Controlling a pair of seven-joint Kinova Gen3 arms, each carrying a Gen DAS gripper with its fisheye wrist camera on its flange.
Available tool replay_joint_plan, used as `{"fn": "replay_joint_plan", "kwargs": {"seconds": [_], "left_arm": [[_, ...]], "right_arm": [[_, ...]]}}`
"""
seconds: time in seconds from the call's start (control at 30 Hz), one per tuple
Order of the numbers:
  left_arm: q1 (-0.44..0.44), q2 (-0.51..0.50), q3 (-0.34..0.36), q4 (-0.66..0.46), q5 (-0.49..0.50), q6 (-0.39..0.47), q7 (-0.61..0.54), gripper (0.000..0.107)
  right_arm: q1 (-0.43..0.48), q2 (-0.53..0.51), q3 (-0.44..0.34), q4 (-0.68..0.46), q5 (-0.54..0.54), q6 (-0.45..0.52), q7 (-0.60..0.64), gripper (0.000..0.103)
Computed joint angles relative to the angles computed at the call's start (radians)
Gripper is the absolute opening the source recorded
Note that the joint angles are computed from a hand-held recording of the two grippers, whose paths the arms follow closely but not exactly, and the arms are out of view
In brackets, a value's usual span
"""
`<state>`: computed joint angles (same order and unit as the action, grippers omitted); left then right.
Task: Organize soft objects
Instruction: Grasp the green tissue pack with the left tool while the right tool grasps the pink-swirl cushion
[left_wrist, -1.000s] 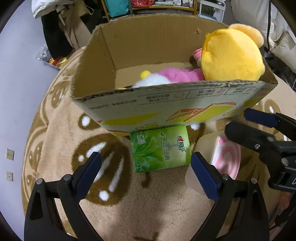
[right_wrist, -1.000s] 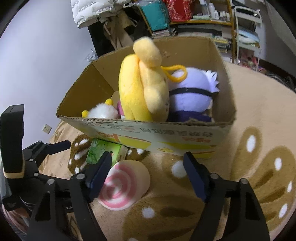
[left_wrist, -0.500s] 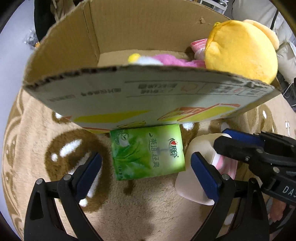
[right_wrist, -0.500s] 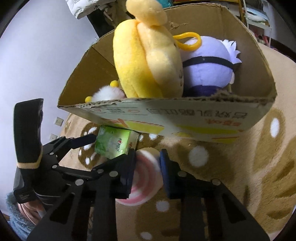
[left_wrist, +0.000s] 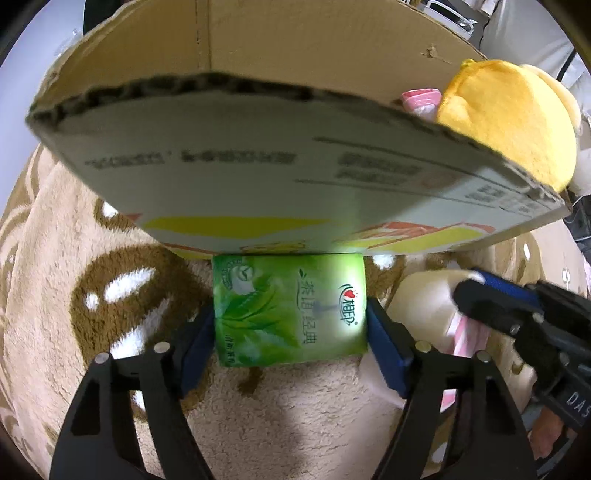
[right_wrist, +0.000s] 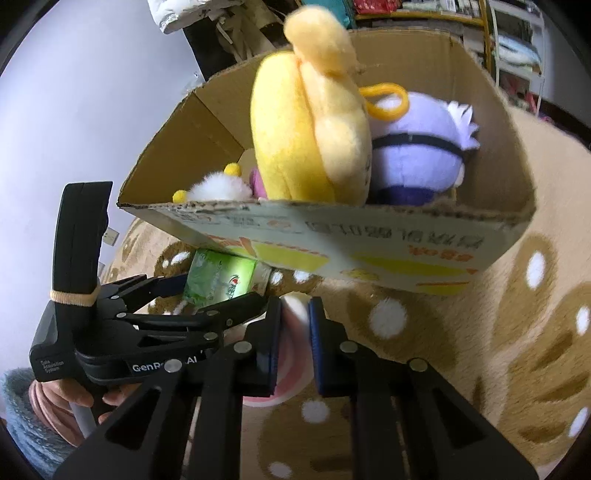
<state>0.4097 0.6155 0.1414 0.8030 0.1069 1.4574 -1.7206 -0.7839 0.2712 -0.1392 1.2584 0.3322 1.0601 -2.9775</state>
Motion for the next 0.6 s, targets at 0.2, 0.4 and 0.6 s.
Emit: {"fn": "replay_joint_plan", "kwargs": {"seconds": [0.2,0.4,0.6], "left_arm": [[0.007,-0.048,-0.007,0.051,-0.002,-0.019,0.04,0.074],[0.031,-0.116,-0.014,0.112,-0.05,-0.089,0.068,0.074],[0.068,-0.231,-0.01,0.227,-0.121,-0.199,0.094,0.074]], "right_arm": [[-0.037,0.002,0.008,-0.024,0.072,0.062,-0.018,0.014],[-0.075,0.005,0.006,-0.051,0.144,0.136,-0.039,0.013],[-0.132,0.013,0.008,-0.102,0.23,0.241,-0.062,0.012]]}}
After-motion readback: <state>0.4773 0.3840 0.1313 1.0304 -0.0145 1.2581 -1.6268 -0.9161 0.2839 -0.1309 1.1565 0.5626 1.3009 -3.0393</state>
